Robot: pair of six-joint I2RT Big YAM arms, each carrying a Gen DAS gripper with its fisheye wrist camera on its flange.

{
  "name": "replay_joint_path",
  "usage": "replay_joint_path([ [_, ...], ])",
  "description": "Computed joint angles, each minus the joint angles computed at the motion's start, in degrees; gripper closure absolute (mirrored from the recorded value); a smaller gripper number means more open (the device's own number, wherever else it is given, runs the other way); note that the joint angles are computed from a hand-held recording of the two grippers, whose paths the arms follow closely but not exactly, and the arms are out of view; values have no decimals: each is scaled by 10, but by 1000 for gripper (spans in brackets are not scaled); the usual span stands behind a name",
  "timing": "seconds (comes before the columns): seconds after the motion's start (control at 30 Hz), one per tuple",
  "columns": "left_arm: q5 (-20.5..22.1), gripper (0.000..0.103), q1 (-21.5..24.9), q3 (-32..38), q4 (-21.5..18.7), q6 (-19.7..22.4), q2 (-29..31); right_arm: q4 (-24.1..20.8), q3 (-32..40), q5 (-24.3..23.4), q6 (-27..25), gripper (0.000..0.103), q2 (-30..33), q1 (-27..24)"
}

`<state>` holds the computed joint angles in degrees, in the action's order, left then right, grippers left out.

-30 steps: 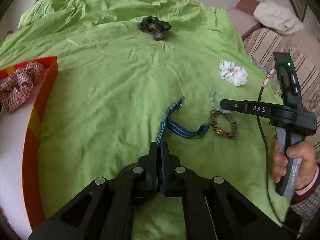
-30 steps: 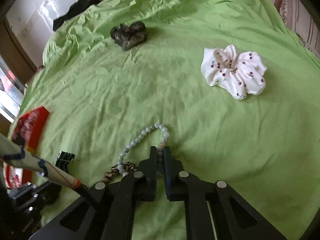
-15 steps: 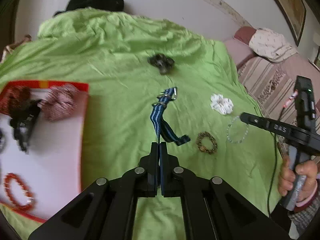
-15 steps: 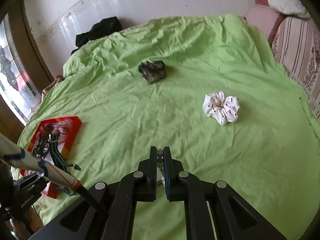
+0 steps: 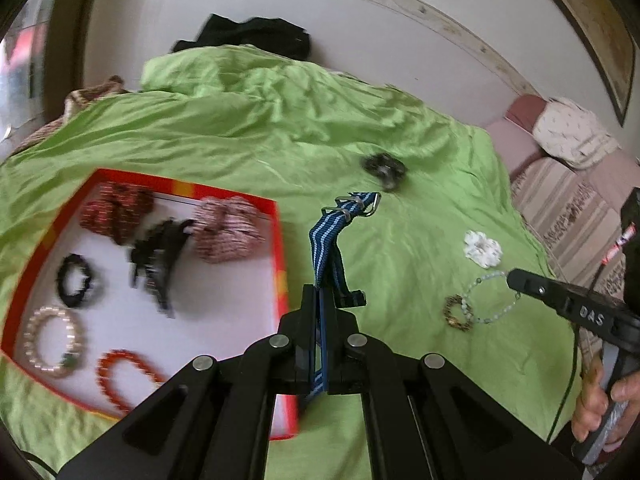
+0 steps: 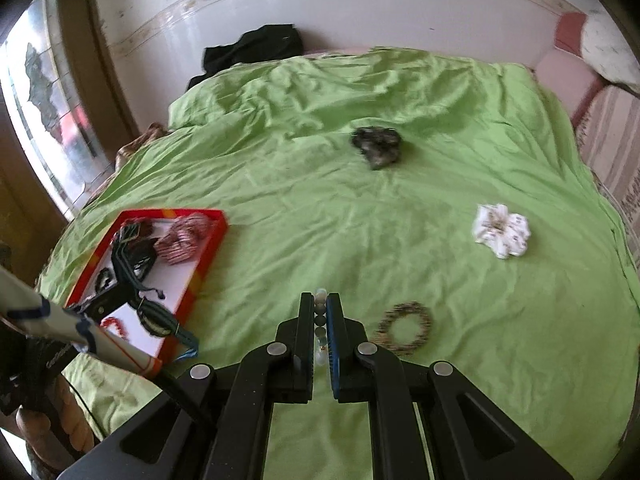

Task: Organize jewelry
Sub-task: 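Carry the watch into the tray with the left tool while right tool holds a bead bracelet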

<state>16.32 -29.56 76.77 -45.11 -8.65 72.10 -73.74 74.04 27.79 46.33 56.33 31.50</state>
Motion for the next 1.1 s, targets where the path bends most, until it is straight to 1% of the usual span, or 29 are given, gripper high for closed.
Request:
replay_joint_path([
  [0.1, -12, 102, 17, 0, -3, -1, -3, 5, 22, 3, -4, 96, 30, 21],
  [0.33, -9, 102, 57, 10, -14, -8, 4, 21, 72, -4, -25, 96, 92, 55],
  [0.57, 5, 102, 76, 11, -12, -12, 5, 38, 113, -20, -49, 96, 141, 73],
  [0.8, 4, 102, 97, 14, -9, -21, 6, 53, 136, -34, -67, 96, 172, 82],
  [1.0, 33, 102, 129, 14, 4, -33, 1, 61, 153, -46, -77, 96, 192, 83],
  [1.03, 39, 102, 138, 13, 8, -39, 0, 64, 155, -47, -77, 96, 194, 84],
  [1.1, 64, 102, 164, 14, 16, -62, 1, 70, 158, -51, -79, 96, 198, 86],
])
